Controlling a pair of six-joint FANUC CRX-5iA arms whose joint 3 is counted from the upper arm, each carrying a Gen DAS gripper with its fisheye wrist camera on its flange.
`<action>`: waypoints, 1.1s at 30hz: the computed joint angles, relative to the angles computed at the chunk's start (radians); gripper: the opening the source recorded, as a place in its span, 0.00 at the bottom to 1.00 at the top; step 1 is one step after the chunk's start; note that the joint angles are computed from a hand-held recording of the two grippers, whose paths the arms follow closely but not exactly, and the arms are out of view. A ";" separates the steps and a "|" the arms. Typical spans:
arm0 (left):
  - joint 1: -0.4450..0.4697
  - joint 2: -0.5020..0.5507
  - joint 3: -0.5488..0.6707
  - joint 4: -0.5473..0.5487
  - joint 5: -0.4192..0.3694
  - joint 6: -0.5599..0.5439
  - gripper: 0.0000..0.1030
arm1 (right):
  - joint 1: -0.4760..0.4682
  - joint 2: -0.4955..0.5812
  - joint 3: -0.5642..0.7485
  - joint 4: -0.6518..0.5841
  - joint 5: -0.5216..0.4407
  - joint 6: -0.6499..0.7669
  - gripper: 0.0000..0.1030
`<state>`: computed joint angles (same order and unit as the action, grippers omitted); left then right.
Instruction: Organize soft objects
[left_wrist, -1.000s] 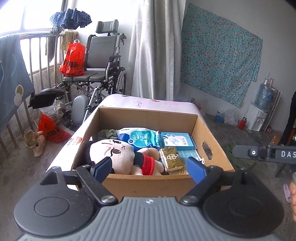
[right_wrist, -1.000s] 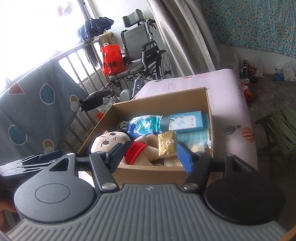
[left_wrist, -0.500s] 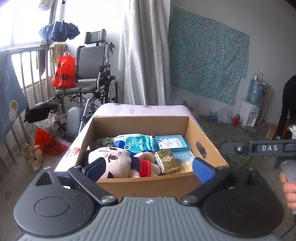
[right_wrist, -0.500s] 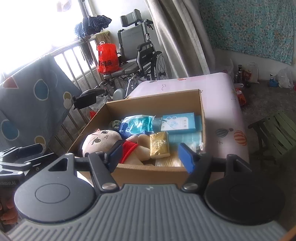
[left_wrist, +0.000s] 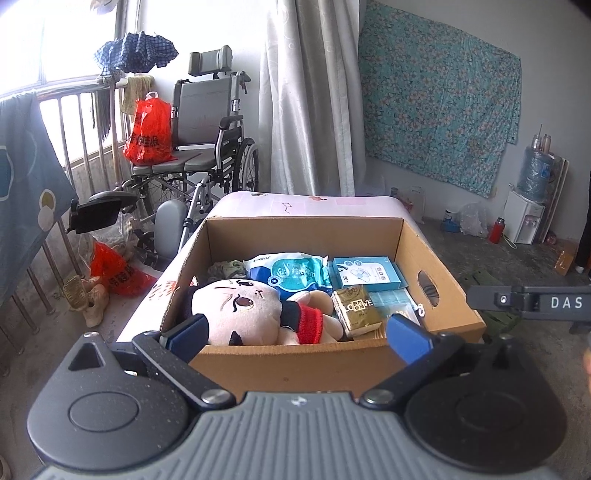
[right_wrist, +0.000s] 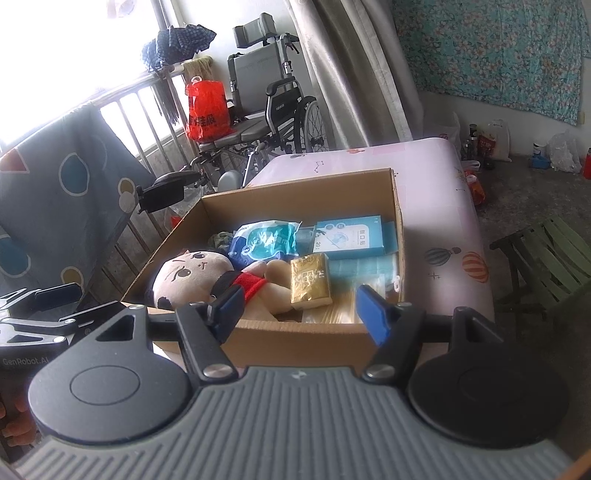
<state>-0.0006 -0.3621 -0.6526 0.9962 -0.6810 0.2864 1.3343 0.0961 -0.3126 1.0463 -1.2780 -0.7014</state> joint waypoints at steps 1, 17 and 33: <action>0.004 0.003 0.001 0.003 -0.007 0.002 1.00 | -0.001 0.003 0.003 0.000 0.001 0.006 0.65; -0.017 -0.030 -0.016 -0.001 0.029 -0.031 1.00 | -0.017 0.008 0.002 -0.006 0.045 0.014 0.66; -0.013 -0.046 -0.021 -0.037 0.027 -0.011 1.00 | -0.015 -0.001 -0.016 -0.004 0.050 -0.016 0.66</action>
